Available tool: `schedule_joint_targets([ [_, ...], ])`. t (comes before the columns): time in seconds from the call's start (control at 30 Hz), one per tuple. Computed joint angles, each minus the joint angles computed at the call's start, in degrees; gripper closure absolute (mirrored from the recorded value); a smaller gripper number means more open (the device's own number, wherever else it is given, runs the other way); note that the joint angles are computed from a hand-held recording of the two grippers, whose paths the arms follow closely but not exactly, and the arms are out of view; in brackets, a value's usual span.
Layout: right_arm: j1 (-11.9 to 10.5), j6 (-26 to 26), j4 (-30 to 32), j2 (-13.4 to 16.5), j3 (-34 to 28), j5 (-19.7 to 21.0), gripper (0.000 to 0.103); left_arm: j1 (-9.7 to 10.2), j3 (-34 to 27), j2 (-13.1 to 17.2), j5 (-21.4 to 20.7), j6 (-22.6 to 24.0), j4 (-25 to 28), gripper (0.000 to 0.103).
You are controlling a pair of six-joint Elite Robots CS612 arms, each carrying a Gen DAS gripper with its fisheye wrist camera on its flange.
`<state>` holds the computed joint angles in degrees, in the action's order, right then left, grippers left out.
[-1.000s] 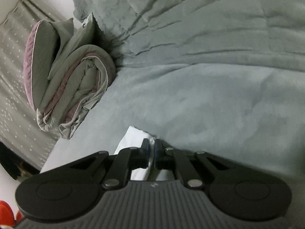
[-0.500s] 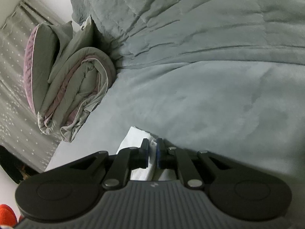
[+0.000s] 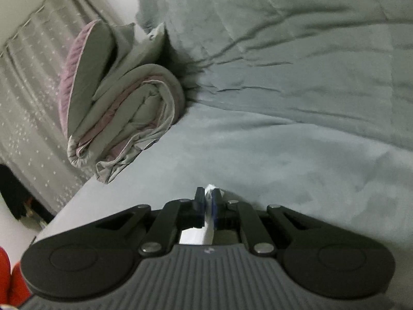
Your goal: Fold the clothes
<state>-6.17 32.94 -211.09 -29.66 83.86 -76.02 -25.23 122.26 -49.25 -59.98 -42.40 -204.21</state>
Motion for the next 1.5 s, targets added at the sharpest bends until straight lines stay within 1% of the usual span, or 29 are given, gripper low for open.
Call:
schedule_joint_targets([
  [0.27, 0.28, -1.95, 1.02, -0.26, -0.19, -1.15, 0.097, 0.16, -0.03, 0.13, -0.28, -0.05, -0.3, 0.083],
  [0.4, 0.69, -5.08, -1.22, -0.3, 0.13, -0.11, 0.097, 0.36, 0.06, 0.08, -0.84, -0.3, -0.8, 0.082],
  [0.47, 1.04, -6.51, -4.1, -0.47, 0.52, 2.2, 0.097, 0.52, 0.18, -0.08, -1.16, -0.64, -1.02, 0.081],
  [0.6, 2.27, -10.55, -8.13, -1.85, 2.5, 7.04, 0.097, 0.83, 0.51, -0.56, -1.71, -1.79, -1.53, 0.081],
  [0.8, 5.36, -16.06, -11.19, -4.05, 5.92, 14.46, 0.097, 2.15, 1.44, -1.13, -4.27, -6.5, -4.49, 0.081],
  [0.9, 7.45, -20.05, -10.58, -4.65, 6.79, 16.55, 0.097, 2.88, 1.91, -1.31, -5.42, -8.85, -5.64, 0.081],
  [1.03, 10.46, -25.95, -6.31, -4.97, 7.34, 19.12, 0.097, 3.88, 2.07, -1.04, -7.98, -11.72, -7.62, 0.08],
  [1.13, 12.72, -30.19, -3.82, -5.07, 7.54, 20.85, 0.097, 4.15, 2.03, -0.85, -8.85, -12.9, -8.71, 0.08],
  [1.2, 14.28, -34.92, -2.65, -5.32, 8.06, 21.18, 0.097, 4.35, 2.02, -0.68, -9.51, -13.62, -9.56, 0.08],
  [1.27, 15.63, -40.24, -1.17, -5.61, 8.63, 21.34, 0.097, 4.55, 2.14, -0.52, -10.21, -14.05, -10.43, 0.08],
  [1.33, 16.49, -44.3, 0.56, -5.85, 9.09, 21.02, 0.097, 4.58, 2.16, -0.43, -10.64, -14.0, -10.62, 0.08],
  [1.47, 17.98, -51.92, 3.12, -6.1, 9.8, 17.73, 0.097, 4.53, 1.97, -0.28, -11.56, -13.63, -10.53, 0.08],
  [1.5, 18.07, -53.27, 2.77, -6.13, 10.18, 17.36, 0.097, 4.52, 1.91, -0.22, -11.81, -13.45, -10.64, 0.08],
])
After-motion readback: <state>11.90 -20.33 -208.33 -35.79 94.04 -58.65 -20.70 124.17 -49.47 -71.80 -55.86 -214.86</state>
